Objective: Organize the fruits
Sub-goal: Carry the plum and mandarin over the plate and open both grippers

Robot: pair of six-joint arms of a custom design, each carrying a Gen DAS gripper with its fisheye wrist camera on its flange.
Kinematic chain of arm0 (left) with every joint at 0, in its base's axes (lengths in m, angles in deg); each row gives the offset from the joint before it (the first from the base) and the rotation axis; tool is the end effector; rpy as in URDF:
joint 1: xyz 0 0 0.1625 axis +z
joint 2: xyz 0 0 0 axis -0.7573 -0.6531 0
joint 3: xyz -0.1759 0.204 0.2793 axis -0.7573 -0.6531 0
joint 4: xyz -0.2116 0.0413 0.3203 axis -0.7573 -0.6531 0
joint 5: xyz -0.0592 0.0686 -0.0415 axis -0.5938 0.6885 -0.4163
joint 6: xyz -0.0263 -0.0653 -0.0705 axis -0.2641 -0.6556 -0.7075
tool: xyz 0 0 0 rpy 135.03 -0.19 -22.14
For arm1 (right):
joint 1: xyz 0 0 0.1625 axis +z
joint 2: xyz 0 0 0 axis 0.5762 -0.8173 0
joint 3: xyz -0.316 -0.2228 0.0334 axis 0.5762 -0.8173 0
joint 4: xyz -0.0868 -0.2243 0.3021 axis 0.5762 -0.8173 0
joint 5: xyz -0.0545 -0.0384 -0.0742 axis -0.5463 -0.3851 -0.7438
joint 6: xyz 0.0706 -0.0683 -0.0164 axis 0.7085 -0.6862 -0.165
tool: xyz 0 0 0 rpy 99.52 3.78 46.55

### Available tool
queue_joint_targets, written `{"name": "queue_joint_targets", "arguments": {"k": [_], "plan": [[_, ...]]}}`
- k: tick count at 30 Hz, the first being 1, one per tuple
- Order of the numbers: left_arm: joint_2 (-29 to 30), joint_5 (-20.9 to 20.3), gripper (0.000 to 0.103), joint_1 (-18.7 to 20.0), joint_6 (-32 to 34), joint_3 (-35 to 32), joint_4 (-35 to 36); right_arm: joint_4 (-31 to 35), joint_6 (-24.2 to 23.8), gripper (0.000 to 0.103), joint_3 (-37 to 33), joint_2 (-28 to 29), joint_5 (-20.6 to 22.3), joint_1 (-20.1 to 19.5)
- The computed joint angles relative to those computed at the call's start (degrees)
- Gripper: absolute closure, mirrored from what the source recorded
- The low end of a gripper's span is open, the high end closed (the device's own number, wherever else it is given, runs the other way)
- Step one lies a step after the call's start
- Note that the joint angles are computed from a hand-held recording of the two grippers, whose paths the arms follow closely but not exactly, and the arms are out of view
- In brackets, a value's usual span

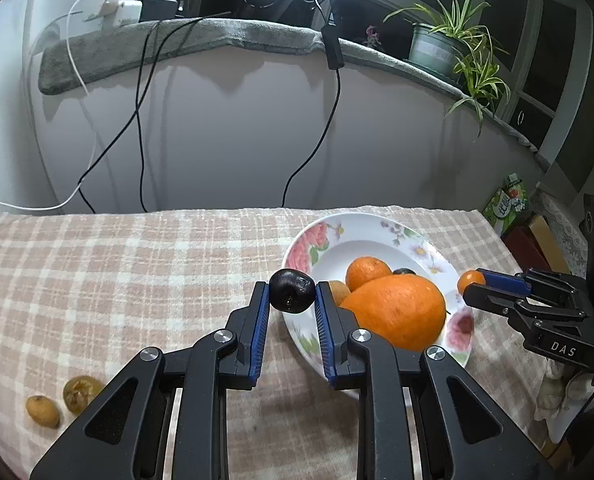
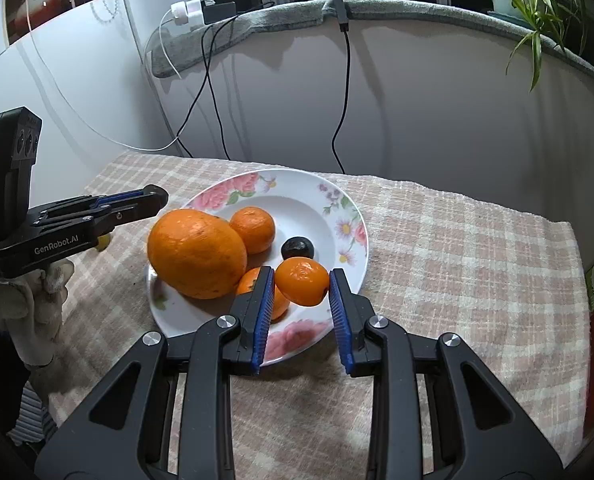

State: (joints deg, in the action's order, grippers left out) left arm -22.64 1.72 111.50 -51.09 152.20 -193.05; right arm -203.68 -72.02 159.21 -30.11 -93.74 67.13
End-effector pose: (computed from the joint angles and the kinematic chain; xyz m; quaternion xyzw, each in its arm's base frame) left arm -0.0131 -0.4508 0.1930 0.1235 0.8832 -0.3748 0.2533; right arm 0.2190 -0.5227 -0.0007 0.3513 -0.8956 0.1925 0.1938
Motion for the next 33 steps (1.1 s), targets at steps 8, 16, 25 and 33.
{"name": "queue_joint_targets", "arguments": {"k": [8, 16, 25, 33], "plan": [[1.2, -1.3, 0.082, 1.3, 0.8, -2.3, 1.1, 1.3, 0.1, 0.074, -1.9, 1.1, -0.1, -0.5], [2.1, -1.8, 0.082, 2.0, 1.5, -3.4, 1.6, 1.6, -0.2, 0.074, -2.6, 1.5, -0.1, -0.7], [2.5, -2.0, 0.081, 2.0, 1.7, -3.9, 2.1, 1.6, -0.2, 0.074, -2.8, 1.7, -0.1, -0.7], [2.4, -1.8, 0.076, 1.8, 1.7, -3.9, 2.2, 1.8, -0.2, 0.074, -2.8, 1.7, -0.2, -0.8]]}}
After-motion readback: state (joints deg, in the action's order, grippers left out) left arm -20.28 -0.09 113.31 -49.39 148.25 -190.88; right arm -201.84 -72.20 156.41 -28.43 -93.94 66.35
